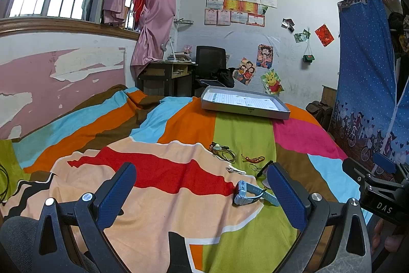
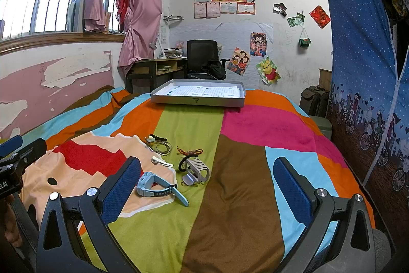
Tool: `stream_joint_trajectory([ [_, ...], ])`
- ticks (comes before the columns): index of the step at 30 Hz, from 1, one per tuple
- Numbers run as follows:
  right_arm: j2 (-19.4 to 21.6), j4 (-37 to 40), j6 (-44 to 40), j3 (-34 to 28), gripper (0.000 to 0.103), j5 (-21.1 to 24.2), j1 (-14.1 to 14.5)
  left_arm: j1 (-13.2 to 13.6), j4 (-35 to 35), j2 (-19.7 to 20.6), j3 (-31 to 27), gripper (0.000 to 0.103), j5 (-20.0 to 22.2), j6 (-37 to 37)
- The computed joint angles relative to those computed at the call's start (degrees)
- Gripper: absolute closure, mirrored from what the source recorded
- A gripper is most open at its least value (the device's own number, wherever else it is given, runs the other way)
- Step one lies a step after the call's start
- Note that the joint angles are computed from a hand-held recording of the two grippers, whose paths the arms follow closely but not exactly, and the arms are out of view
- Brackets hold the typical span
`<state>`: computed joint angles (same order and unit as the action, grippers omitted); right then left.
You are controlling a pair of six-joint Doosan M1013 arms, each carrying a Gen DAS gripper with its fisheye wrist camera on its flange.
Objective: Organize jewelry
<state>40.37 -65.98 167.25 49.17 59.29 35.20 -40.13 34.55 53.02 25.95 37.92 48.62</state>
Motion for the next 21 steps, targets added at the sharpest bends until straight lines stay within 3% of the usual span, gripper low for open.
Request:
stream_joint_trajectory([
  [21, 0.1, 0.0, -0.1, -0.1, 0.001, 0.0, 0.0, 0.0, 0.4, -0.1, 0.4, 0.000, -0.3, -0.3],
])
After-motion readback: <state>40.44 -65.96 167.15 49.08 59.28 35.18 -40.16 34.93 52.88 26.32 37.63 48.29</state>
